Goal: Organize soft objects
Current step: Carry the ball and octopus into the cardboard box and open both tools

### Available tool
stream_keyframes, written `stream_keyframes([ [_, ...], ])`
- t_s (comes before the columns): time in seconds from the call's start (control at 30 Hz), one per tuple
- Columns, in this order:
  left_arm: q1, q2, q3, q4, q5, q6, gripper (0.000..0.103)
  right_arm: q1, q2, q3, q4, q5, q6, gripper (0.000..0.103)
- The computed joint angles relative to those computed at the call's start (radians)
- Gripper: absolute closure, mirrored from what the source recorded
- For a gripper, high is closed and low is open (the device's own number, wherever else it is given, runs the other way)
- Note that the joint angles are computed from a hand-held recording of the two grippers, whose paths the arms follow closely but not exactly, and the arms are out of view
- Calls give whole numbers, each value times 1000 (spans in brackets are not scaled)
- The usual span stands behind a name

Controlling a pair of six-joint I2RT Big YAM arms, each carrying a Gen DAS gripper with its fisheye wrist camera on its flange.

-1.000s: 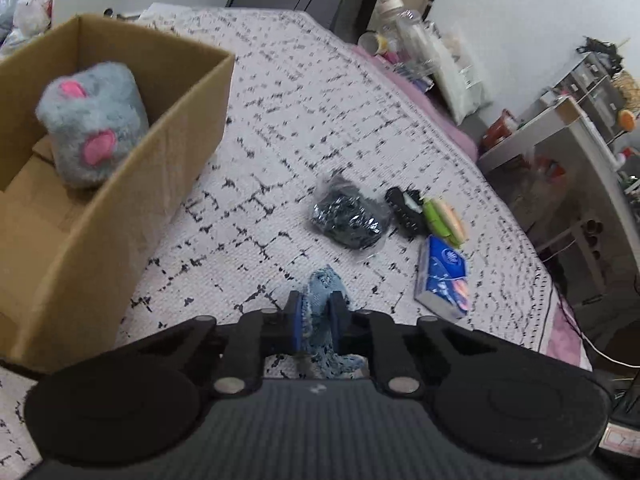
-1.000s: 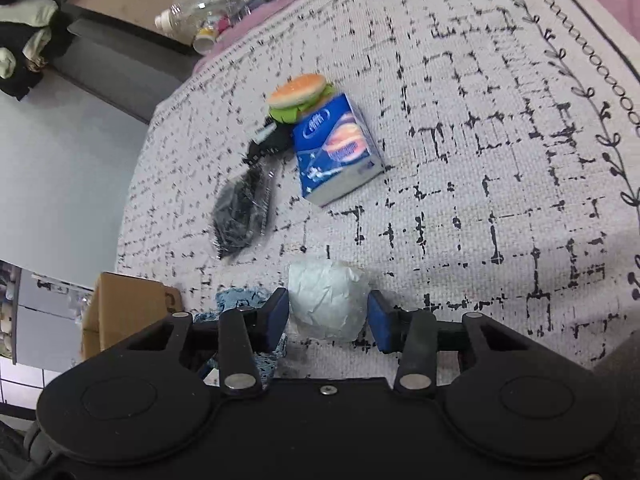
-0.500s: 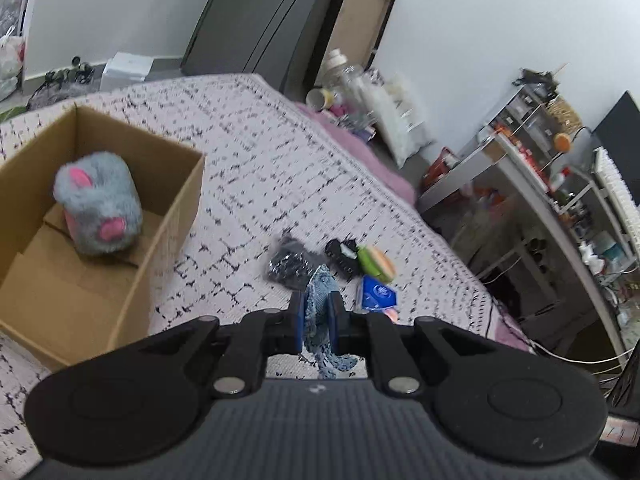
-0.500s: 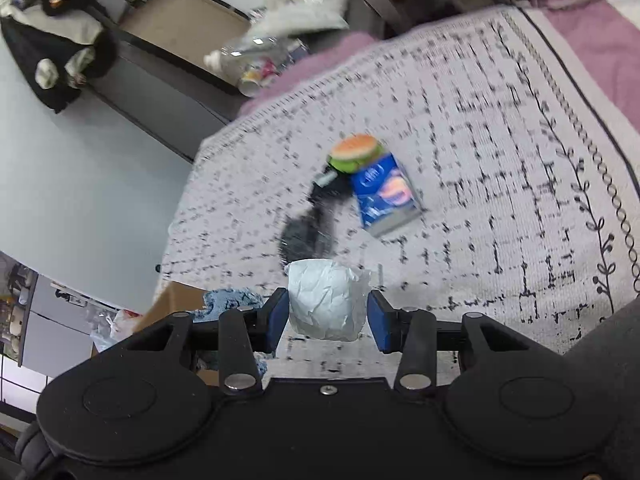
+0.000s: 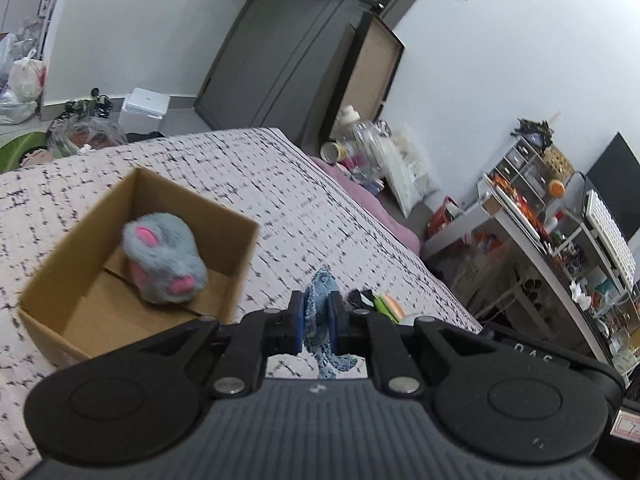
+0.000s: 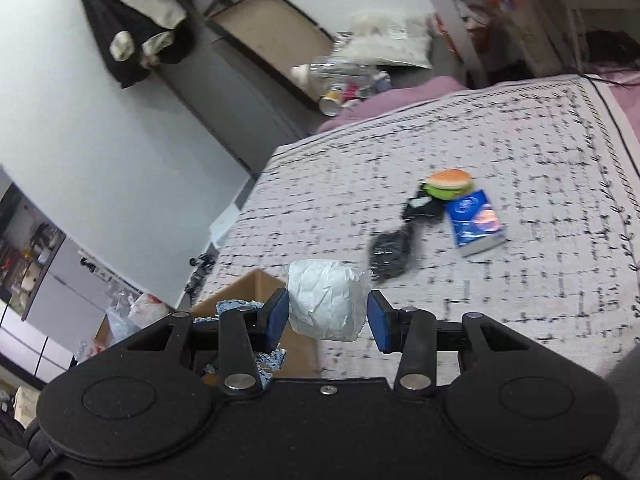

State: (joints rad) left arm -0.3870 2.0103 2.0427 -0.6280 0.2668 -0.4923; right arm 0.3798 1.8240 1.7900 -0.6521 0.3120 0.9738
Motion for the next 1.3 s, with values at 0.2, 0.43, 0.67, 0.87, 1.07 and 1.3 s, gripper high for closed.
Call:
stream_keyframes([
  [0.2,35,-6,-8,9,2,-32,92,29,43,72,7,-17,-60,61],
  [0.43,66,0,-5,4,-13,-48,92,50,117,184,-32,-32,-88,61],
  [0.67,110,27,22,-16,-55,-73,92,63,212,329,-86,-51,-122,61],
  [0.87,136,66,69,-56,-55,-88,92,72,305,460,-148,-77,-124,61],
  [1.07,152,109,123,-109,-63,-110,92,78,384,574,-221,-99,-109,61],
  [1.3,155,147,179,-161,-73,-124,87,78,438,651,-276,-118,-95,60],
])
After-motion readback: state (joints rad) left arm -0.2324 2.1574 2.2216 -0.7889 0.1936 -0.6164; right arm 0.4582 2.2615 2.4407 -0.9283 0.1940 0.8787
